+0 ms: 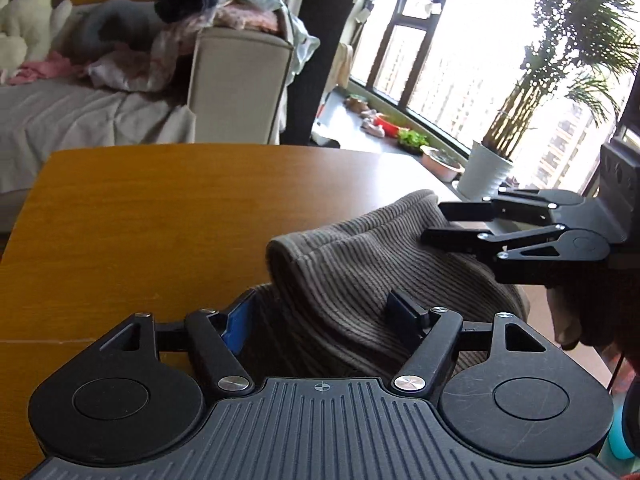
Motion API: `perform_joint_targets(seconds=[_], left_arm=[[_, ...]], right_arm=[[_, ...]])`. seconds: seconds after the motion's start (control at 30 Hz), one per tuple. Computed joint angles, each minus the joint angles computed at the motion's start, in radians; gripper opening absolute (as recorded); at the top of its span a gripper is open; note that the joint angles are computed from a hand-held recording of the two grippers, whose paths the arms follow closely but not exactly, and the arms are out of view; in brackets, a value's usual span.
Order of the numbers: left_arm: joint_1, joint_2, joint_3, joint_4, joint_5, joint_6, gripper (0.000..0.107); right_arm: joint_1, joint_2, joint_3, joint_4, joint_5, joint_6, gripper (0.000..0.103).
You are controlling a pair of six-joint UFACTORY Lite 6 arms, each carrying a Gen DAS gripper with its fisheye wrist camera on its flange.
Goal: Fold clothes
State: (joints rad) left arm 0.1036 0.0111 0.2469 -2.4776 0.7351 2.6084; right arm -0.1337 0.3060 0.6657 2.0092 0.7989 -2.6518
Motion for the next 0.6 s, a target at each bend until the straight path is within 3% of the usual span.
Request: perform_joint_targets(seconds=[0.17, 0.3, 0.37, 0.5, 0.6], left_arm=[[0.016, -0.104, -0.031, -0.059, -0.089, 0.057, 0.077], [0.040, -0.219, -0.045, -0.098, -0.185, 0.057, 0.072], [0.067, -0.285, -0.050, -0.021, -0.203, -0.021, 0.072], [0.052, -0.422, -0.068, 0.108, -0.213, -0.166, 0.073], [0.000, -0.421, -0.047, 0.140, -0.190, -0.222, 0.076]], right_arm=[[-0.005, -0.034, -0.051, 0.074, 0.011, -0.082, 0.064], [-0.091, -0.161, -0.148, 0.019, 0.030, -0.015, 0.075], [-0.164, -0.239, -0.212, -0.029, 0.048, 0.022, 0.085], [-0.348, -0.332, -0.306, -0.220, 0.098, 0.142, 0.088], [-0.479, -0.345, -0.346, -0.389, 0.147, 0.282, 0.094]])
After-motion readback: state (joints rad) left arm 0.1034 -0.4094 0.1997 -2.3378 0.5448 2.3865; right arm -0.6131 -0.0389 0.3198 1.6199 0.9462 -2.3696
